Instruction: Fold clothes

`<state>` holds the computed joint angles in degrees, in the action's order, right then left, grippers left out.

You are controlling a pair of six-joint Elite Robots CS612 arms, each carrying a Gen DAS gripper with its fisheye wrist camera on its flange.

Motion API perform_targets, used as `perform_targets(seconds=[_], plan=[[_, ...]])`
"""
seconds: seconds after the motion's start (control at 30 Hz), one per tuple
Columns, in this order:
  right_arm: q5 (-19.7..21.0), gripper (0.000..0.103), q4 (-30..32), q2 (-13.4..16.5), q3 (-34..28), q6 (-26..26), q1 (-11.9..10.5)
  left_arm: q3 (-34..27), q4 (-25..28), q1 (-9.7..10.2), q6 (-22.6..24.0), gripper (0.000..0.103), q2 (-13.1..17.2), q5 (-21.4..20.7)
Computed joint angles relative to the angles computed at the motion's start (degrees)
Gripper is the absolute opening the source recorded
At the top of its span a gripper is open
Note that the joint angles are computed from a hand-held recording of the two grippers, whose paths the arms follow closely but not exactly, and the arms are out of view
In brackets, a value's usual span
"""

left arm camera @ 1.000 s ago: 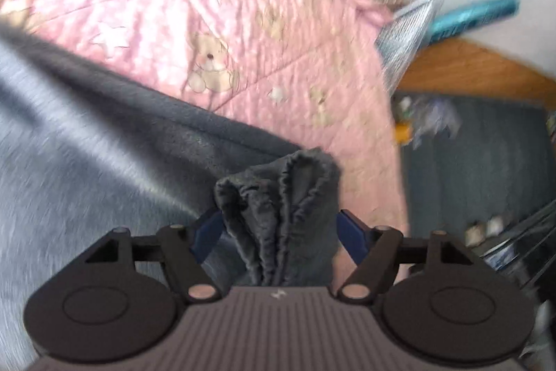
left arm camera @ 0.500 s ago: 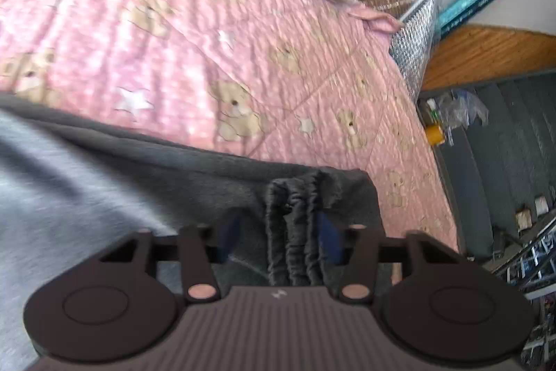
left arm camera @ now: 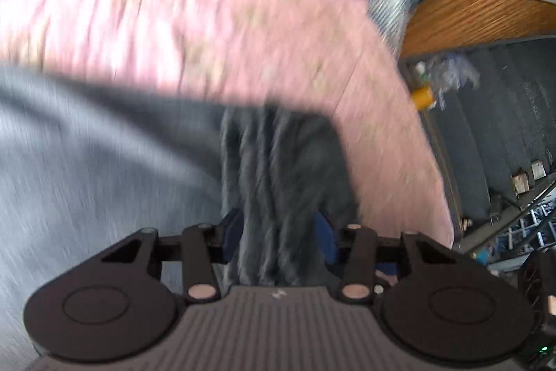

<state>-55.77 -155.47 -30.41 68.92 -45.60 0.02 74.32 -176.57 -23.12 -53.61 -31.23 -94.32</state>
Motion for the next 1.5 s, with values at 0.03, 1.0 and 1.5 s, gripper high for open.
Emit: perform_targets(seconds=[0.03, 1.0, 1.5], plan=[[-0.76, 0.023, -2.23, 0.35, -0.22, 3.06, -0.03, -0.96, -0.69, 0.14, 0.76, 0.048, 0.22, 0.03], [-6.47, 0.084, -24.81, -1.31, 9.35, 4.28, 2.78, -8.31, 10.58, 2.28, 3.74, 0.01, 1.33, -10.22], [-5.36, 0.034, -23.64, -3.95, 16.46, -30.4, 5.71, 15.15, -6.53, 3.67, -12.49, 0.018, -3.98, -2.36]])
